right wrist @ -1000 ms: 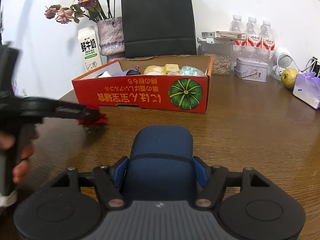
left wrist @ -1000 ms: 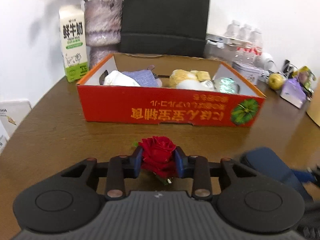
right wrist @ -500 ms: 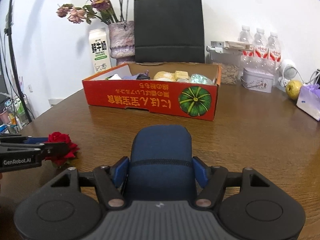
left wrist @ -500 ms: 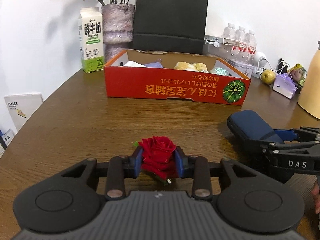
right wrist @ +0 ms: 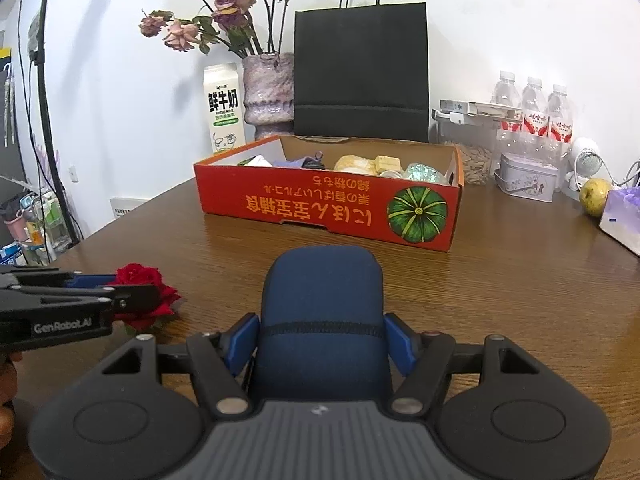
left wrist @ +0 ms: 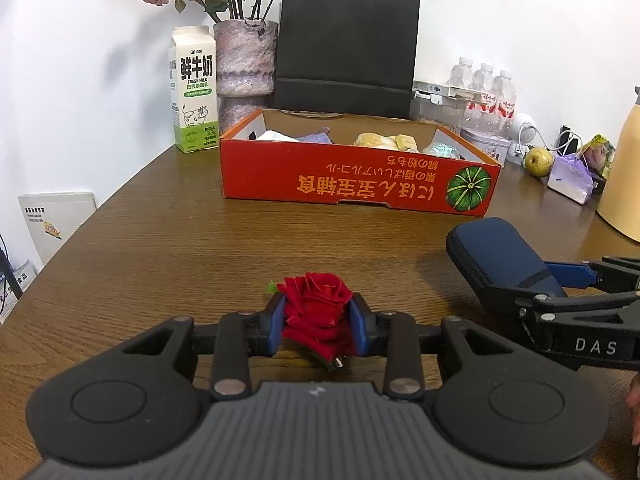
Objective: Organize objects
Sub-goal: 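Lift the rose and blue case with both tools and carry them over the box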
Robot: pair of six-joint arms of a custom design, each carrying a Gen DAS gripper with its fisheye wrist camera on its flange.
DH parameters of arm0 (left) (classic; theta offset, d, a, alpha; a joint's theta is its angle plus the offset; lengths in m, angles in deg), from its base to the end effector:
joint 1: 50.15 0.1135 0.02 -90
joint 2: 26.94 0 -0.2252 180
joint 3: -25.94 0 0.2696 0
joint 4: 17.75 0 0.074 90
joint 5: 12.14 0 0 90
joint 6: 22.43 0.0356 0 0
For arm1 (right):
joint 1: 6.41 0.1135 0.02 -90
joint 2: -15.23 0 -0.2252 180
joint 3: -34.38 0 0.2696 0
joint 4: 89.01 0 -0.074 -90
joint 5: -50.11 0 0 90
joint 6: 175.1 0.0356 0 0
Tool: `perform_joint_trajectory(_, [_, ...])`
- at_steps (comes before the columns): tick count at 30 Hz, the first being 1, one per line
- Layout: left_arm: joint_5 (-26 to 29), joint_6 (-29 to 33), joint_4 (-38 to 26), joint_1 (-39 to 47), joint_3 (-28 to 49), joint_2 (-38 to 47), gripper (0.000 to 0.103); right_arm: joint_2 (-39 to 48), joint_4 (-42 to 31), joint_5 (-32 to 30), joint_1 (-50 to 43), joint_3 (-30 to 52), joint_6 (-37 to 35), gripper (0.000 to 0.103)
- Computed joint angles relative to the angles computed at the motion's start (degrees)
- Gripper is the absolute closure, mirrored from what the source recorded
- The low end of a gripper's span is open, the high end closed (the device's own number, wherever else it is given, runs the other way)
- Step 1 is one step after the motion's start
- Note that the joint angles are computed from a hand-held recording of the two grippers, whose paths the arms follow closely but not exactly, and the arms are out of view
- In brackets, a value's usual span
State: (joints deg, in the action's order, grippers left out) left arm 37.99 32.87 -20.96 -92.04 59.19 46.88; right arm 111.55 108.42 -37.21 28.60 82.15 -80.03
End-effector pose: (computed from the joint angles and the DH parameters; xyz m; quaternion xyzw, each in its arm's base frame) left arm 0.1903 -0.1401 0.0843 -0.0793 0.8713 0.0175 0.4839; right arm 0.2606 0.1805 0.0786 -0.2138 0.8441 0.1493 0.4686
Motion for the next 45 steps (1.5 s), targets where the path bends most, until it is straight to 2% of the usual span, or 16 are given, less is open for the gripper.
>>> perform_joint_trajectory(11, [-0.35,-0.20,-3.98,-0.27,0.99,-3.42,0.069,-2.90,-2.11,1.40,2.40,-0.29,0.73,0.038])
perform_joint_trajectory(25, [2.72,3.98,-6.24,5.77,5.71,-5.01,0.069,-1.40,-6.20,-0.27,2.04,6.87,0.87,0.039])
perform_joint_trajectory(45, [10.25,10.53,-2.31,16.56,20.63,8.97,0.069,10.13,-11.28,-3.37,-1.80,25.47,1.91,0.039])
